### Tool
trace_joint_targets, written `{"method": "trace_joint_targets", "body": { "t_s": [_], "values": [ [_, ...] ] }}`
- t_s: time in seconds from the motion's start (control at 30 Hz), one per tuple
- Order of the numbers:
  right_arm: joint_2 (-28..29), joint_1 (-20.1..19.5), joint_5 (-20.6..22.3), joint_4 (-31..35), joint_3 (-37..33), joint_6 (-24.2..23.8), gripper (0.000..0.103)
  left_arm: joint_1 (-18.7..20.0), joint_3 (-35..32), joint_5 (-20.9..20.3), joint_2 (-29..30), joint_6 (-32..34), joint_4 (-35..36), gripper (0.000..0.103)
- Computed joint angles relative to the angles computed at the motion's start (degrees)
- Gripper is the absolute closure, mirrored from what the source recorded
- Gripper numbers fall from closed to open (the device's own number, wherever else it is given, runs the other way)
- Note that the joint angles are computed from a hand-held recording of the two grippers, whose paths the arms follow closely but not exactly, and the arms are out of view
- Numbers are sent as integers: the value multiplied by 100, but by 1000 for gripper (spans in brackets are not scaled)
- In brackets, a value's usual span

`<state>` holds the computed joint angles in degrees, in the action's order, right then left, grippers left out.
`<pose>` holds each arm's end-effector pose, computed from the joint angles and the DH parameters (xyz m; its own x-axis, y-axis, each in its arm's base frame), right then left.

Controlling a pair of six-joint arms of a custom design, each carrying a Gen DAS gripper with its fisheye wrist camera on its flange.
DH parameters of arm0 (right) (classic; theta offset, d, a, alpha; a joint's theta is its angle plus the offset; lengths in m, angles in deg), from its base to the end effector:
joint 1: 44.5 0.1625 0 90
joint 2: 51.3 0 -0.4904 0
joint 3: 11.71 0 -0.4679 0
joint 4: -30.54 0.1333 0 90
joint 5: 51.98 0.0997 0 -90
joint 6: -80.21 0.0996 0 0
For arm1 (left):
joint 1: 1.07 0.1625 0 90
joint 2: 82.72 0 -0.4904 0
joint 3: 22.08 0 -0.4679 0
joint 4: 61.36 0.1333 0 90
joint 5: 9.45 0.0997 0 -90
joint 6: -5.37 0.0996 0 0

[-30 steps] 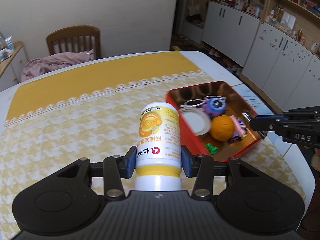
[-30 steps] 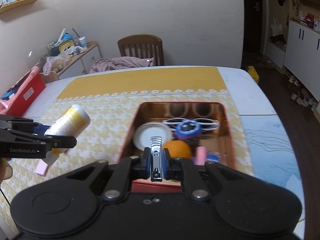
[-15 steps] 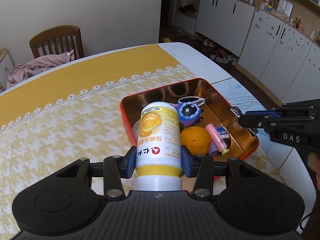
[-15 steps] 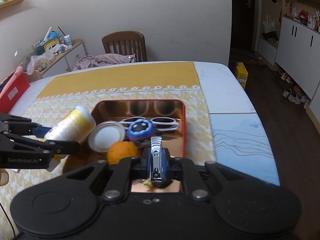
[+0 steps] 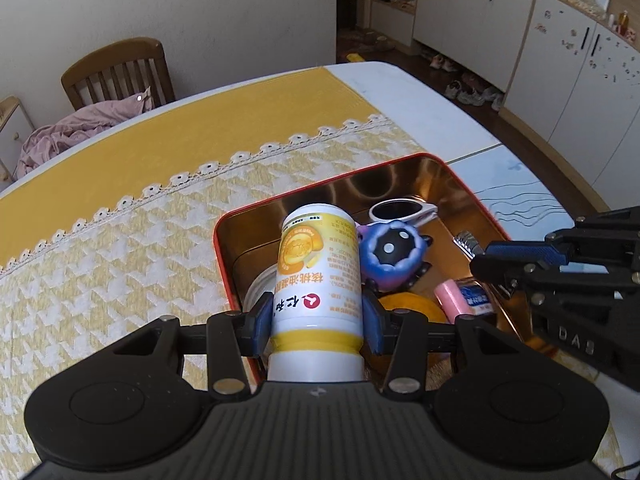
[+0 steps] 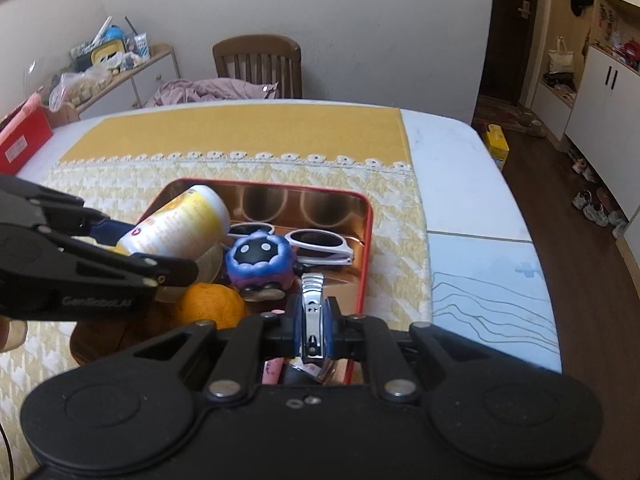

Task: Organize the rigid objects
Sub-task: 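Carry the pill bottle and nail clipper over the red tin box with both grippers, then open both grippers to release the bottle and clipper into the box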

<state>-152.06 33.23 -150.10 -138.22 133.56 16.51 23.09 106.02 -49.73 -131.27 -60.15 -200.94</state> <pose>0.0357 -0.3967 0.2909 -0.5786 -0.5965 0.5563 -0.7742 0.6161 -0.1447 -0.3374 -0.3807 -0.0357 -0.6849 -0.0136 -0.7285 0.4032 0.8257 -0.3945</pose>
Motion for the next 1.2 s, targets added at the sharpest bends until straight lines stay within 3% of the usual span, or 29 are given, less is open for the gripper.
{"method": "trace_joint_targets", "body": {
  "t_s": [0.5, 0.63, 0.83, 1.2],
  "values": [
    [281, 107, -312, -47, -70, -153, 92, 150, -113, 38, 128, 134, -59, 59],
    [227, 100, -290, 94, -80, -122, 84, 159, -76, 3, 100, 144, -155, 58],
    [42, 93, -230, 410, -81, -36, 81, 84, 5, 25, 58, 210, -372, 58],
    [-389, 33, 39, 854, -65, 152, 70, -176, 244, 63, -112, 142, -603, 45]
  ]
}}
